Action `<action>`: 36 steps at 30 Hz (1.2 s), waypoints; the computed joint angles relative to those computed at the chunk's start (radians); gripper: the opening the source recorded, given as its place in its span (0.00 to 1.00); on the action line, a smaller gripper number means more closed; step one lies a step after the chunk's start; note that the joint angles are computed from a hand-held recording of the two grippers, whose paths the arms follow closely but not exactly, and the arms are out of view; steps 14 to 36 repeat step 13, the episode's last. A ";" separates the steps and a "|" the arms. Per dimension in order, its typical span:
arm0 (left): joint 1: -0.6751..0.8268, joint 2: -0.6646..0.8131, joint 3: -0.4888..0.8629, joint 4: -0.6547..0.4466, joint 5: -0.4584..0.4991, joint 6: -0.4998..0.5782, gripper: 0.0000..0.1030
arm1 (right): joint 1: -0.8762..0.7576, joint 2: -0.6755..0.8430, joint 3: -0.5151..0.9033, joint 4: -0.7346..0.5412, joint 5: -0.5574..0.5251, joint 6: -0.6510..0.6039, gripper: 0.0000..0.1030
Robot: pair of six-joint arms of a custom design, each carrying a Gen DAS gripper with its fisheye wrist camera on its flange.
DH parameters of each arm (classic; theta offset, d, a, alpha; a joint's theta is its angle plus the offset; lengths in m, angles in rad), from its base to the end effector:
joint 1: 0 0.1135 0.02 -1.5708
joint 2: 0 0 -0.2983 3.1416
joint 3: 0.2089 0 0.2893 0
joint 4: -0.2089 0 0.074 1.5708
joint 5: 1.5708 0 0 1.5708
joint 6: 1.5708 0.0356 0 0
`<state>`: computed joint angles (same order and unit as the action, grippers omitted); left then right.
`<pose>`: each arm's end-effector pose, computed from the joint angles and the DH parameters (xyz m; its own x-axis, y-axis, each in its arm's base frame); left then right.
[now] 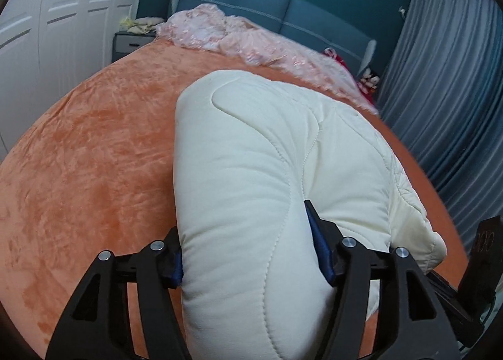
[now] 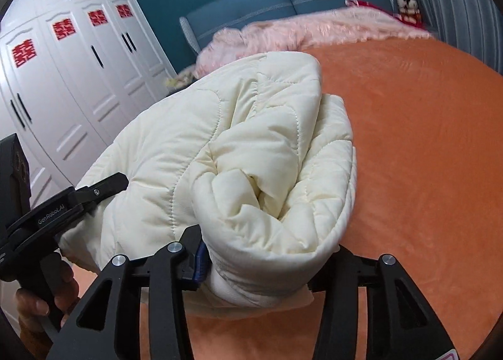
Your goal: Fold large clothes
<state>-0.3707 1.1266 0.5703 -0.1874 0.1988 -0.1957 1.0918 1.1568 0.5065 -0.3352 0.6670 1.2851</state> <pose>0.2249 -0.0949 0.2106 -0.7144 0.0732 -0.6959 0.3586 0.8923 -0.2743 0.1200 0.1832 0.1780 -0.6261 0.4300 -0.6505 0.2165 0.8973 0.3847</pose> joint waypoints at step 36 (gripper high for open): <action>0.017 0.005 -0.038 -0.081 -0.209 0.160 0.73 | 0.213 -0.164 -0.147 -0.170 0.027 0.489 0.69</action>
